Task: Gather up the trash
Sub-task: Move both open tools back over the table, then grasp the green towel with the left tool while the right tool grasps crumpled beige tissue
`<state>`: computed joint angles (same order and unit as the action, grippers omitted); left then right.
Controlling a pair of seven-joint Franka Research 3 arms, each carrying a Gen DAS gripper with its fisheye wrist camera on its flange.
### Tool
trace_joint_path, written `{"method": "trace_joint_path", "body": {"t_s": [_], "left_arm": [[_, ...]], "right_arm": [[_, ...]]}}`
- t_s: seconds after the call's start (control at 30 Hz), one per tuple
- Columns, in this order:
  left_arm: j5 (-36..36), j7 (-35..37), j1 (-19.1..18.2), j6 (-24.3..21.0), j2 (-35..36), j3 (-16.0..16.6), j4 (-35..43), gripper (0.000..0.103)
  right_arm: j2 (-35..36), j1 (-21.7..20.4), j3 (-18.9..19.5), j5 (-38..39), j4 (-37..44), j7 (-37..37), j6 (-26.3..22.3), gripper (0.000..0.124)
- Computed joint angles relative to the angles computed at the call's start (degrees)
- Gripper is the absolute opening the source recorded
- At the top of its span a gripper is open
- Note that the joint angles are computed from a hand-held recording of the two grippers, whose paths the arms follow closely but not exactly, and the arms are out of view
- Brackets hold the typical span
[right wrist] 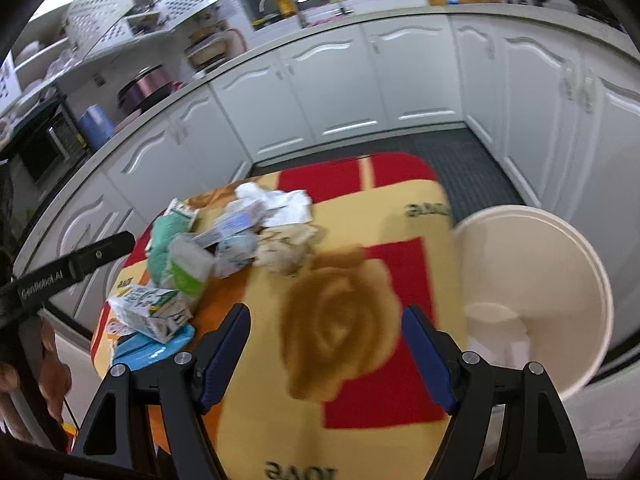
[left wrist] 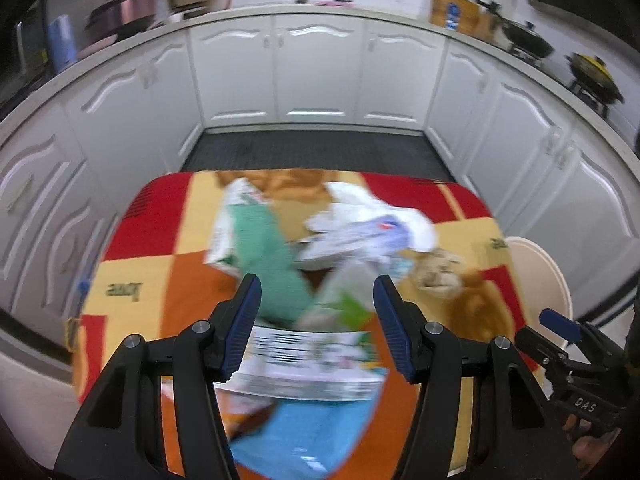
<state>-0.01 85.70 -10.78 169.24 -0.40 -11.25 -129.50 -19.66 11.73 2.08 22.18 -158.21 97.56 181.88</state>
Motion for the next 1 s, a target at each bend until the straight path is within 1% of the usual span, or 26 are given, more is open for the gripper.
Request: {"method": "trace_joint_path", "body": {"t_s": [0.07, 0.13, 0.17, 0.23, 0.3, 0.4, 0.5, 0.53, 0.57, 0.63, 0.7, 0.77, 0.8, 0.83, 0.87, 0.9, 0.93, 0.97, 1.0], "left_arm": [[-2.56, 2.45, 0.76, -1.54, 0.76, 0.63, 1.06, 0.057], [-8.46, 7.66, 1.67, -3.79, 2.0, 0.7, 2.78, 0.057], [-10.0, 8.58, 2.26, -5.06, 2.9, 0.73, 3.9, 0.057], [-11.9, 9.06, 3.36, -7.1, 4.66, 0.48, 5.95, 0.057], [-13.61, 9.19, 4.33, -9.2, 6.77, -0.1, 8.31, 0.057], [-15.08, 10.29, 5.67, -12.92, 10.37, -1.33, 12.25, 0.057], [-11.65, 9.09, 5.47, -15.22, 12.85, -1.59, 14.55, 0.057], [-9.59, 7.92, 5.08, -15.82, 13.76, -1.32, 15.4, 0.057], [-9.38, 7.93, 5.39, -16.07, 14.41, -1.65, 16.06, 0.057], [-11.34, 8.83, 6.52, -16.81, 15.68, -2.9, 17.56, 0.057], [-11.55, 8.55, 6.8, -18.5, 17.06, -3.34, 19.38, 0.057], [-12.19, 9.28, 7.24, -20.33, 18.42, -4.02, 20.99, 0.057], [-12.67, 9.85, 7.48, -20.72, 18.68, -4.4, 21.16, 0.057], [-12.66, 9.98, 7.46, -20.53, 18.68, -4.47, 21.06, 0.057], [-11.96, 9.7, 7.14, -19.67, 18.48, -4.22, 20.57, 0.056], [-10.55, 8.7, 6.55, -18.38, 18.16, -3.63, 19.91, 0.055], [-10.13, 8.25, 6.48, -16.79, 17.92, -3.5, 19.27, 0.051], [-11.37, 9.13, 7.25, -16.6, 17.76, -4.22, 19.06, 0.041], [-13.99, 10.82, 8.57, -17.39, 17.52, -5.38, 19.08, 0.036]], "right_arm": [[2.87, 2.95, -2.11, 0.6, 2.16, -1.26, 0.57, 0.076], [5.35, 2.95, -1.79, 0.37, 4.26, -1.83, 0.29, 0.076], [6.87, 2.8, -1.59, 0.15, 5.66, -2.14, -0.26, 0.076], [9.5, 3.91, -2.58, 1.01, 8.24, -3.66, -1.53, 0.076], [12.27, 6.06, -4.29, 4.01, 10.87, -6.78, -2.02, 0.076], [15.42, 6.11, -4.12, 8.13, 14.23, -10.57, -3.28, 0.076], [17.86, 5.52, -3.23, 14.18, 17.09, -15.75, -4.25, 0.076], [18.41, 4.96, -2.66, 15.34, 17.7, -16.79, -4.42, 0.076], [19.21, 4.35, -2.12, 16.26, 18.52, -17.59, -4.71, 0.076], [20.57, 3.14, -1.07, 18.6, 20.07, -19.63, -5.53, 0.076], [21.89, 2.04, 0.2, 22.74, 21.69, -23.21, -5.97, 0.076], [23.38, 0.85, 1.72, 28.78, 23.51, -28.33, -6.03, 0.076], [23.93, 0.36, 2.1, 30.3, 24.19, -29.38, -6.71, 0.075], [24.31, -0.18, 2.61, 32.48, 24.82, -31.24, -7.32, 0.073], [24.67, -0.94, 3.58, 37.2, 25.62, -35.64, -7.73, 0.061], [24.91, -1.13, 3.93, 39.53, 26.0, -38.06, -7.61, 0.054], [25.02, -1.04, 3.94, 40.17, 26.06, -38.94, -7.37, 0.041], [24.92, -0.89, 3.92, 40.5, 25.86, -39.43, -6.94, 0.037], [24.54, -1.09, 4.41, 43.66, 25.77, -42.46, -6.56, 0.036]]}}
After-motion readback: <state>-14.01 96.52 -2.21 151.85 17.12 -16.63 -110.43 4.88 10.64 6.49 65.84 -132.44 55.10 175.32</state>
